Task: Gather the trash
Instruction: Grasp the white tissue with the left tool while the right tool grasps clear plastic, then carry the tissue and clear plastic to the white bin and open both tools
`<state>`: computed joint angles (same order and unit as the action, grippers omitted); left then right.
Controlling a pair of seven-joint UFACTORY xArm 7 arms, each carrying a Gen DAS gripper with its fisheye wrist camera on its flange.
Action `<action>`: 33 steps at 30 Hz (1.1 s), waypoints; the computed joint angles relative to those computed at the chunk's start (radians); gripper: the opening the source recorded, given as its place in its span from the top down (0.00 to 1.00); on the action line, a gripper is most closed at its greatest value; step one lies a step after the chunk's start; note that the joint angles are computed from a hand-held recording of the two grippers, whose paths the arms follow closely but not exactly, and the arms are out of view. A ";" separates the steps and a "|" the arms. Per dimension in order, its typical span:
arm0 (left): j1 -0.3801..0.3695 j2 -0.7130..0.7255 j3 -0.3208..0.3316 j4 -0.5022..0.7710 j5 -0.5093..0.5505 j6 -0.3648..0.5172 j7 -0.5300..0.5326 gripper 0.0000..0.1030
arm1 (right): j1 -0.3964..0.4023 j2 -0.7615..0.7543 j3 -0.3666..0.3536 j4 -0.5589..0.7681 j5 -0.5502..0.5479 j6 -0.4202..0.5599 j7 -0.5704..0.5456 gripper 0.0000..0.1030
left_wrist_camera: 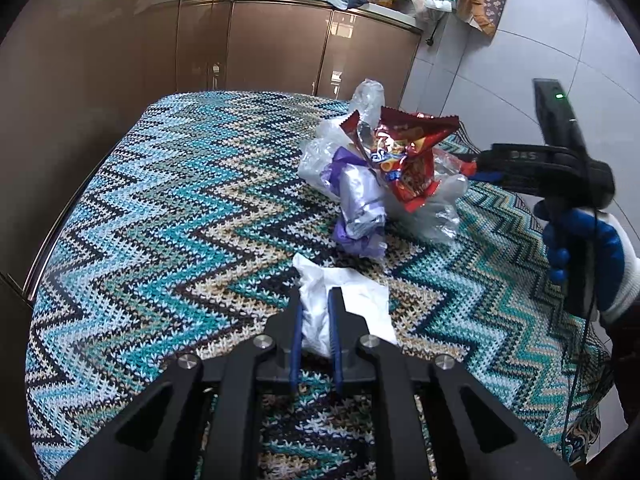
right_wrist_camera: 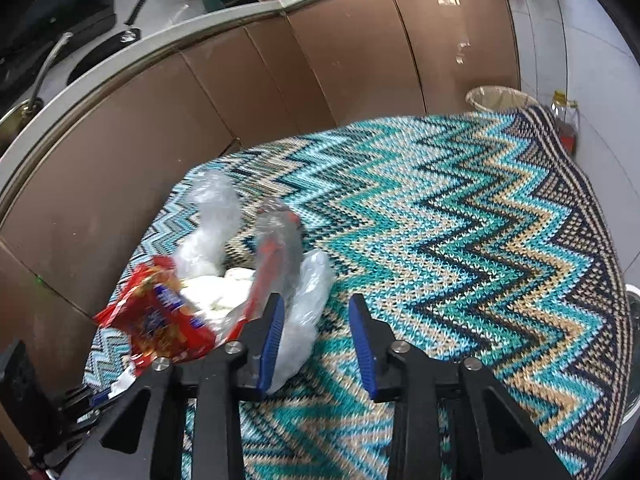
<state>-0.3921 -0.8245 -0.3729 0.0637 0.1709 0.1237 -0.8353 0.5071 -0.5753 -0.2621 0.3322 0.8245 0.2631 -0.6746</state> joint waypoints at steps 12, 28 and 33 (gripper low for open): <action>-0.078 -0.217 0.005 -0.034 -0.009 0.150 -0.032 0.90 | -0.064 -0.039 0.066 -0.014 0.075 0.078 -0.077 0.94; -0.116 -0.113 -0.033 0.194 0.003 0.155 0.024 0.90 | -0.486 -0.730 -0.077 -0.186 -0.350 0.454 0.136 0.94; -0.027 0.188 -0.123 0.427 0.047 0.035 0.081 0.90 | -0.639 -0.746 -0.217 -0.119 -0.407 0.544 0.076 0.94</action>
